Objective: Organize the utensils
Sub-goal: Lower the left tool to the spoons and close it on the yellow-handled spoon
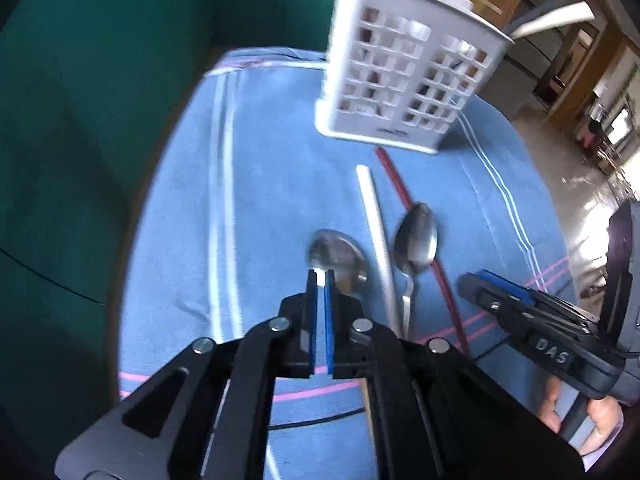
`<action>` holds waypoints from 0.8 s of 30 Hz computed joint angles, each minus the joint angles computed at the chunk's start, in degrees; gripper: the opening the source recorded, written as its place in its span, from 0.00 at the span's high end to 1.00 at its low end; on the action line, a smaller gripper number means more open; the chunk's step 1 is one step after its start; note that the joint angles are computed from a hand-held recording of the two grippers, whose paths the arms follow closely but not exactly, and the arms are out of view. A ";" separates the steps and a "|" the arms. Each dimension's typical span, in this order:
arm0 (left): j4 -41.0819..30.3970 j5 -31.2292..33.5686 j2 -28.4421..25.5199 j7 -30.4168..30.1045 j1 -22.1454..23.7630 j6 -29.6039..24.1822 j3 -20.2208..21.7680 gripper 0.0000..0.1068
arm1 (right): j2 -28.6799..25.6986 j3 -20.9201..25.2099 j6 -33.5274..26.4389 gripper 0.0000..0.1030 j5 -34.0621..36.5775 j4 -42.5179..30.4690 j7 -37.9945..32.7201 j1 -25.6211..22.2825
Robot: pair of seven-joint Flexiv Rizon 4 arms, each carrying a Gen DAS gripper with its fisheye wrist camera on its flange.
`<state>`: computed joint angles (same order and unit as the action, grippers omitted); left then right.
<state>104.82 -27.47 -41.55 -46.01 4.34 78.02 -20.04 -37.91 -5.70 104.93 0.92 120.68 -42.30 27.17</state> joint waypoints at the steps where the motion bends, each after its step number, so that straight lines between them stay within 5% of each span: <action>1: -0.32 0.11 0.02 -0.02 0.00 -1.34 0.16 0.98 | 0.00 -0.34 0.04 0.68 0.22 0.07 0.09 0.44; 5: -0.26 -0.52 -0.20 0.20 -0.32 -2.43 0.37 0.96 | 0.43 -1.27 -0.20 0.67 0.78 0.67 0.31 1.53; 10: -0.67 -0.02 0.02 -1.19 -1.75 -2.05 2.23 0.78 | 0.38 -1.04 0.53 0.67 1.28 1.04 0.49 1.39; 19: -1.85 3.86 -0.79 -3.24 -5.12 -3.45 6.08 0.77 | 0.34 -1.91 0.46 0.65 1.72 1.08 0.29 2.46; 24: -1.91 3.11 -1.28 -2.18 -3.32 -3.89 3.69 0.93 | 0.37 -1.43 0.63 0.65 1.73 1.15 0.29 2.06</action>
